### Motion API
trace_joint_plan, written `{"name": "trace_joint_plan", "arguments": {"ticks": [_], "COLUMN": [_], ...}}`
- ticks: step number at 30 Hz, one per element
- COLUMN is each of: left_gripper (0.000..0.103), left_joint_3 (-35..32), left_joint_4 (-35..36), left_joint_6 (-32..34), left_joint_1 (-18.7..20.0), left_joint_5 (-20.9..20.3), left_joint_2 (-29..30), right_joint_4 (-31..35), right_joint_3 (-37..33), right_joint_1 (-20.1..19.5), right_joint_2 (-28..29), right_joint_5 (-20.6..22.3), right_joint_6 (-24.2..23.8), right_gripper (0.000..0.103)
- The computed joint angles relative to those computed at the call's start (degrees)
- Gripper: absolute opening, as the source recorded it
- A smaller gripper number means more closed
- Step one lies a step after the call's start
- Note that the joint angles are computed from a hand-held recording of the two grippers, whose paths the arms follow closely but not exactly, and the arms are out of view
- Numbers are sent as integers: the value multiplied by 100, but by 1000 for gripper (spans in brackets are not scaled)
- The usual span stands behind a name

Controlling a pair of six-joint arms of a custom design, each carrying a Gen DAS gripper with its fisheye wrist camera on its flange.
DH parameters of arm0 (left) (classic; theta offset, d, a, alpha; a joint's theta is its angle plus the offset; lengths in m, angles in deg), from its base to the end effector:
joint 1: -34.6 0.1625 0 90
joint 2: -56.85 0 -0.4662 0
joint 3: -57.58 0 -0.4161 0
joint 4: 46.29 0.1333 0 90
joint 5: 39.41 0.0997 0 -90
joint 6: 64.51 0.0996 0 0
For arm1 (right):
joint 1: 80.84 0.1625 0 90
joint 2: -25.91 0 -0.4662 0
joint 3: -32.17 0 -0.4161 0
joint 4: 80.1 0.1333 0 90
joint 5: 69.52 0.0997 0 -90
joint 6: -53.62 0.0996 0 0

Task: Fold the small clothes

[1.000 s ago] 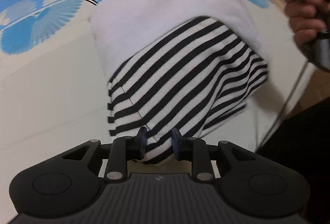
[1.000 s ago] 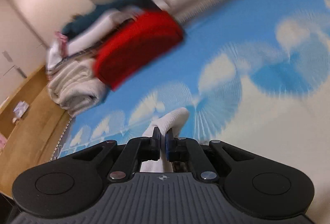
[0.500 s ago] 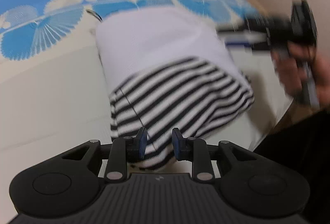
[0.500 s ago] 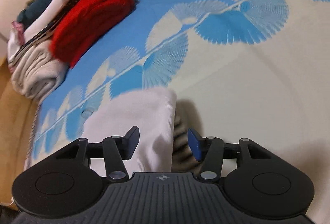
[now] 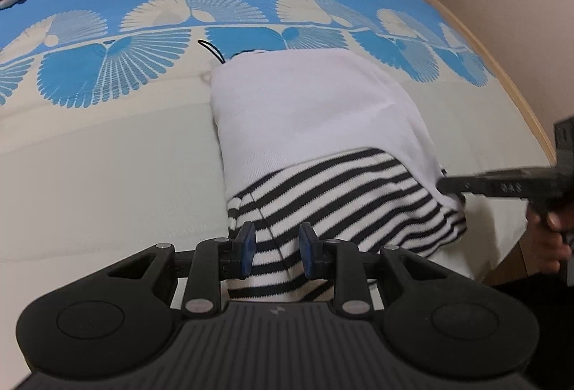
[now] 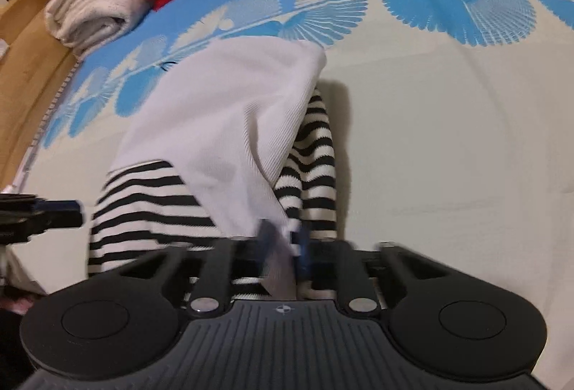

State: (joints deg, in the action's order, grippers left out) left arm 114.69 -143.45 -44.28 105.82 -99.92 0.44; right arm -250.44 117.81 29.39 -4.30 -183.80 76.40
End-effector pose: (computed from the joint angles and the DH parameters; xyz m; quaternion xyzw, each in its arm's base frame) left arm -0.0794 -0.7998 0.4708 0.3089 0.9149 -0.0513 0.2548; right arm 0.3521 -0.6884 0.0141 -0.0666 -0.9534 0.2714 0.1138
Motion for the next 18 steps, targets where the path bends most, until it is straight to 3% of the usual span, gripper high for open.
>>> {"name": "trace_joint_plan", "arguments": {"ticks": [4,7,8,9,12,13,15,18], "left_gripper": [28,32,37,38,42,42,42,42], "left_joint_3": [18,50,48,82,323,384,400,192], "left_joint_4": [-135,-89,54,236,619,628,622,904], "left_joint_6": [-104,50,150,248,429,484,478,199], "left_joint_1": [-9,-8,-13,-31,-83,-90,-88,-63], "left_joint_5": [-84,-337,-309,-143,584,659,675,667], "left_joint_2": [8,-28,-19,-10,-5,-17,-25,42], "right_joint_4": [-503,-1491,-1509,-1287,290,764,1148,1153], "right_joint_3": [261,767,877,879,549,358,86,-100], "right_joint_1": [33,10,38,71,-11,-28,11,112], "right_joint_2": [-146,-443,-529,-552,-456,-352,-168,-42], "right_joint_5": [95,287,220,56,-125,-162,-325,-619], "right_joint_6": [-255,72,80,61,428,392,178,191], "right_gripper": [2,2,2,2,2,2,2,3]}}
